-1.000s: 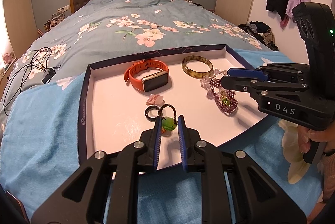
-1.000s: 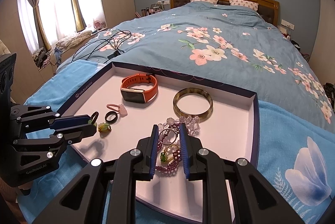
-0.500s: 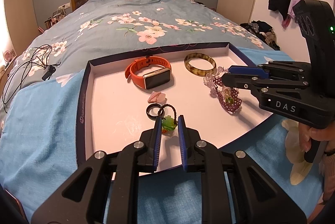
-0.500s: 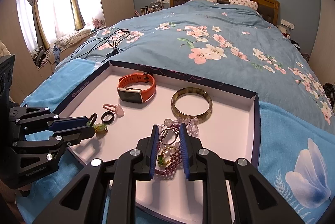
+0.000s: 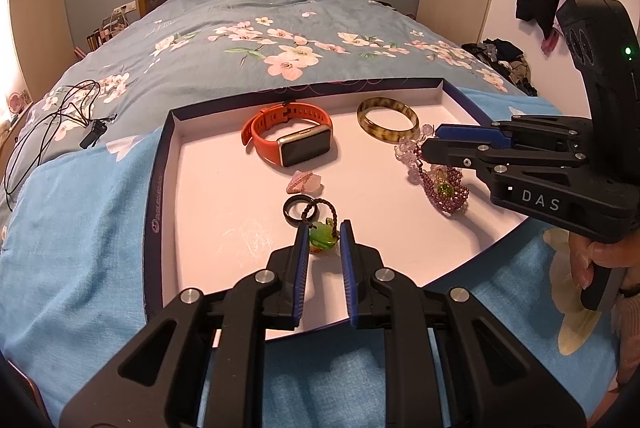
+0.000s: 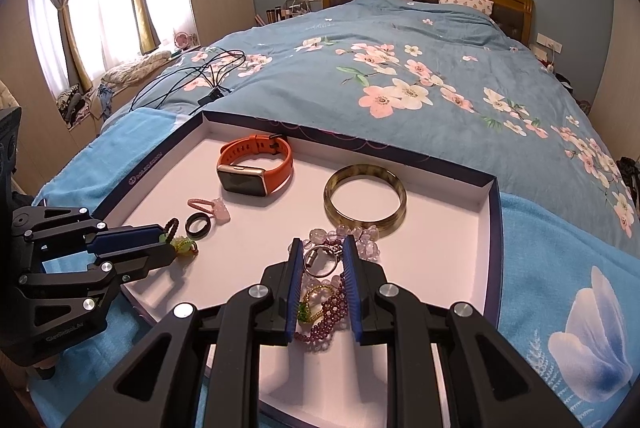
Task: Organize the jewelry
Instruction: 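Lower the silver ring with the right gripper while the left lowers the hair tie into the tray, then open the right gripper to release the ring while the left releases the hair tie in the tray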
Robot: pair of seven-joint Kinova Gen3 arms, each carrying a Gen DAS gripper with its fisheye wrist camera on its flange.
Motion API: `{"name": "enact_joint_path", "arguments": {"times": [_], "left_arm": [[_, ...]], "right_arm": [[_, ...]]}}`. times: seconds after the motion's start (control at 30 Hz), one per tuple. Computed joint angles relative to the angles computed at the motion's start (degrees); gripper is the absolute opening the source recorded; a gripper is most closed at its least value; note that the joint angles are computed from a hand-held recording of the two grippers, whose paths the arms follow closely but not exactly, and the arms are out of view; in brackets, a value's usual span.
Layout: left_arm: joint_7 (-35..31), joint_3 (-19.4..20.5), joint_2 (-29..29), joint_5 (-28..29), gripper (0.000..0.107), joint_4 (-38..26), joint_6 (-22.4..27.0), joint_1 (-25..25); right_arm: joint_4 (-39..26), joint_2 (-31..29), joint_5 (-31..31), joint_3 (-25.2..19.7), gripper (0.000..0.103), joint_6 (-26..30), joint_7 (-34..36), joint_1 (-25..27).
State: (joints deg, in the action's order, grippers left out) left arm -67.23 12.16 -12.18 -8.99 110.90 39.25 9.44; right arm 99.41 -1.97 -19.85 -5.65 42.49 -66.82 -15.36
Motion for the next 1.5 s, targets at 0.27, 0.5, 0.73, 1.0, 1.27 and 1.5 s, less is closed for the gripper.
{"name": "enact_joint_path", "arguments": {"times": [0.27, 0.5, 0.73, 1.0, 1.27, 1.5], "left_arm": [[0.1, 0.0, 0.0, -0.2, 0.016, 0.0, 0.1, 0.0], [0.6, 0.0, 0.4, -0.3, 0.016, -0.1, 0.1, -0.1], [0.7, -0.3, 0.6, -0.2, 0.016, 0.1, -0.1, 0.0], [0.5, -0.7, -1.3, 0.3, 0.027, 1.3, -1.6, -0.1], [1.3, 1.2, -7.7, 0.3, 0.063, 3.4, -3.7, -2.2], [6.0, 8.0, -17.7, -1.7, 0.098, 7.1, -4.2, -8.9]], "right_arm": [[-0.5, 0.4, 1.3, -0.2, 0.018, 0.6, -1.3, -0.1], [-0.8, 1.0, 3.0, -0.6, 0.018, 0.4, -3.2, -0.4], [-1.0, 1.3, 4.1, -0.8, 0.019, 0.1, -4.6, -0.5], [0.1, -0.2, 1.2, -0.1, 0.025, -0.5, -2.7, 0.0], [6.3, -9.1, -4.9, 2.7, 0.063, -3.6, 1.5, -0.3], [13.8, -17.9, -1.4, 1.9, 0.093, -9.0, -4.1, -1.9]]}}
